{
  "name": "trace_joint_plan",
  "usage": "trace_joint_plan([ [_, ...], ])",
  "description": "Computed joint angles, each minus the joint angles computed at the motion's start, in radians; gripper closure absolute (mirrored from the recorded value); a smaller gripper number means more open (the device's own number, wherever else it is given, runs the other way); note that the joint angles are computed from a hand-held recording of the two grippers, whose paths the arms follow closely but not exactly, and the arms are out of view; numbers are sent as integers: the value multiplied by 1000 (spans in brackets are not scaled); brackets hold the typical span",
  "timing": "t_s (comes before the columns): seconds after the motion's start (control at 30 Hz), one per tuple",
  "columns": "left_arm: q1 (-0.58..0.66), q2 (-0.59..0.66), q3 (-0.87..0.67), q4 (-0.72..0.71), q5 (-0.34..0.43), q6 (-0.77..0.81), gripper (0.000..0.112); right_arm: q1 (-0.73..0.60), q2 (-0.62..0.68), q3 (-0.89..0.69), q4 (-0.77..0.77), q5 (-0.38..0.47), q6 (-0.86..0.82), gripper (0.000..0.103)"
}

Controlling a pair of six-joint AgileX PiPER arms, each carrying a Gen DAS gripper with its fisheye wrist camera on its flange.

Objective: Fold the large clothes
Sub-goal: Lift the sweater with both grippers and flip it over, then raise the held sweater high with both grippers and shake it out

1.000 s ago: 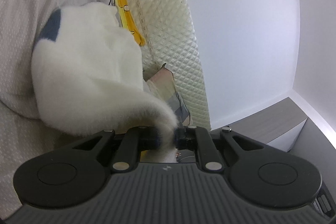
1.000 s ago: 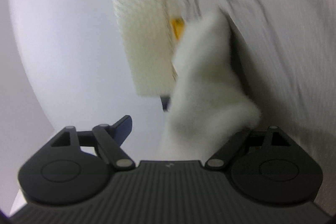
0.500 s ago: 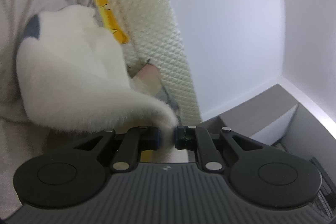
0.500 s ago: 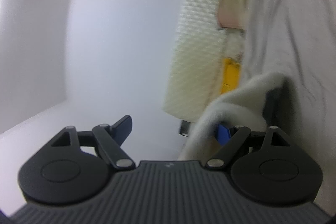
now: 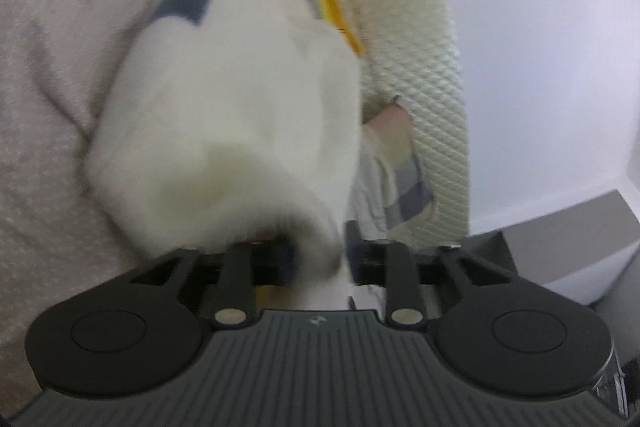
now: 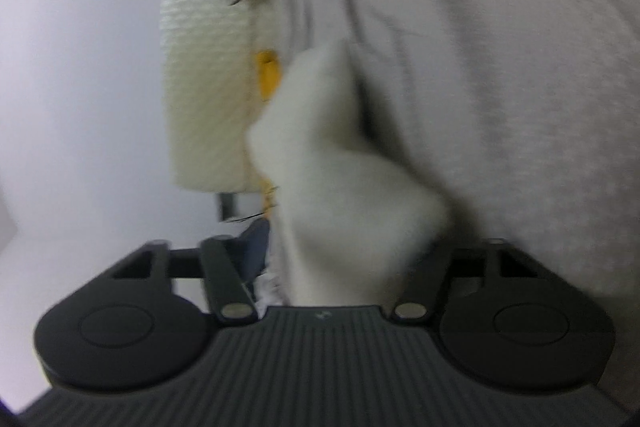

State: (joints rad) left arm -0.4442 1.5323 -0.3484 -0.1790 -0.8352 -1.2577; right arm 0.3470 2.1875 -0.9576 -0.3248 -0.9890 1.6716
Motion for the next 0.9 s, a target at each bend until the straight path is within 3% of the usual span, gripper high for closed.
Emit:
trace_joint_plan([
  [0.03,3,14,-3,-5,0,-7,57,6,-1,-2,7,17,-9,56],
  [0.07,8,26,-8,-6,4,-13,55,9,-4,-1,8,32,-18,58],
  [0.23,46,102,-85,23,134,-18,54,15,-49,36,29,62,-93,72],
  [0.4,82,147,-99,48,125,-48,56,16,-63,13,33,107,-155,77],
  [0.43,80,145,-107,31,143,-19,58,20,-68,5,40,124,-178,79],
  [0.47,70,140,-116,0,169,18,70,28,-77,11,60,130,-219,80],
  [0.53,54,126,-141,-70,244,115,83,40,-92,19,93,130,-292,85],
  [0.63,18,98,-112,-152,155,188,89,47,-110,78,111,51,-356,90],
  [0.77,-114,-18,-62,-322,3,417,91,28,-170,160,117,-50,-403,91],
  [0.9,-251,-124,-52,-505,-37,665,92,-1,-266,247,84,-118,-444,91],
])
